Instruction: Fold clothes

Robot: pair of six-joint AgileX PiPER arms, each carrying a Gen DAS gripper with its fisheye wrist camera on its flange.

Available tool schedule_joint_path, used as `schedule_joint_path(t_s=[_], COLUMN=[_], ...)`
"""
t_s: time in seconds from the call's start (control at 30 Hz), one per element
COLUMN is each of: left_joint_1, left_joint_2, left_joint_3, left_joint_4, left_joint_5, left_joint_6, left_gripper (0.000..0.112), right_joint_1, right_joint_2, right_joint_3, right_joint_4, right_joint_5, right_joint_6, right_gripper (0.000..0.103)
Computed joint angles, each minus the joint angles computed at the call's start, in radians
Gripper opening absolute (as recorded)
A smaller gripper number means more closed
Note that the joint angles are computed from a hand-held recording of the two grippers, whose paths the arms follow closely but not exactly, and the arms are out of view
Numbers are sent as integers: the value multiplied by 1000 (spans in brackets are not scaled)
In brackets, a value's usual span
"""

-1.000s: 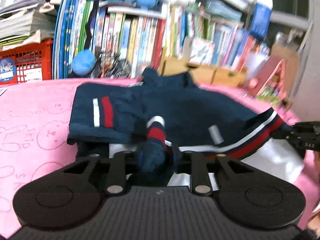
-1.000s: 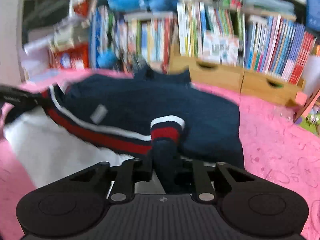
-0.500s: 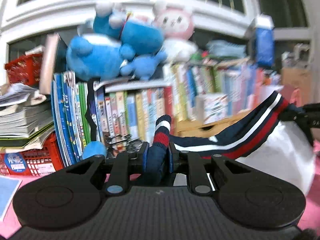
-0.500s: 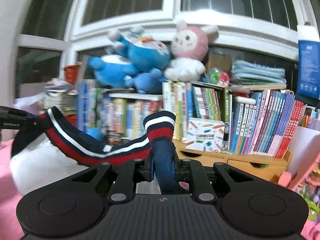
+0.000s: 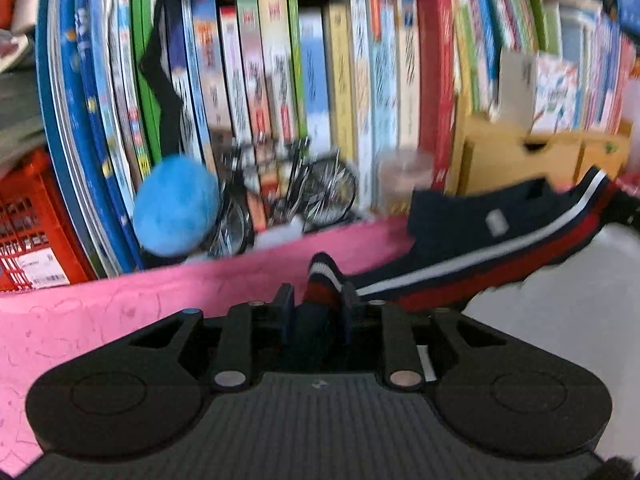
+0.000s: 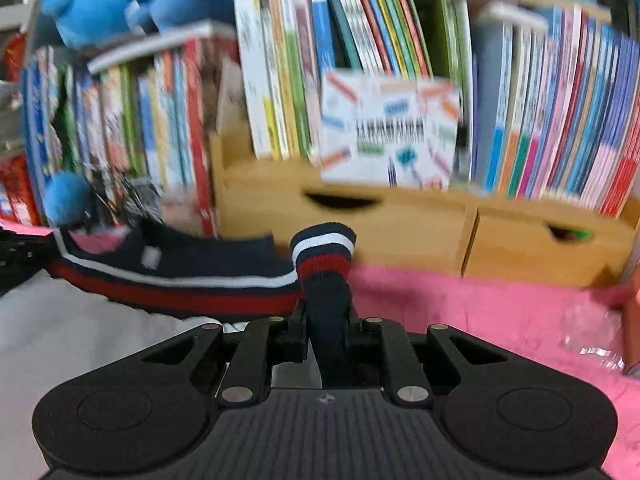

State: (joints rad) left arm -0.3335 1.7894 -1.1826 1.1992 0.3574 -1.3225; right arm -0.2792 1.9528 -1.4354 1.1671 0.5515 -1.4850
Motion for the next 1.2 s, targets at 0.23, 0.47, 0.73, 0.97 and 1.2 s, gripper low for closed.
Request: schedule_joint_path(t_s=[0.23, 0.47, 0.73, 0.97, 1.2], left_joint_1=[17, -162, -676, -603, -588], left_joint_2=[37, -401, -397, -276, -319], left_joint_3=[-134, 245, 367, 331, 384], left_joint_4=[-307, 57, 77, -74, -61], left_joint_5=[206, 313, 705, 662, 642], left_joint_6=[218, -240, -424, -322, -372], left_gripper=[100, 103, 103, 103, 103], right_joint_1=[57, -9, -124, 39, -268], right_joint_2=[61, -184, -582, -693, -518], right_joint_3=[-21, 237, 661, 803, 659], right_joint_4=[-125, 113, 106, 8, 110], right_joint_5=[-128, -174, 173, -61, -107], right_joint_6=[141, -126, -121, -109, -269], right_gripper=[51, 86, 32, 29, 29])
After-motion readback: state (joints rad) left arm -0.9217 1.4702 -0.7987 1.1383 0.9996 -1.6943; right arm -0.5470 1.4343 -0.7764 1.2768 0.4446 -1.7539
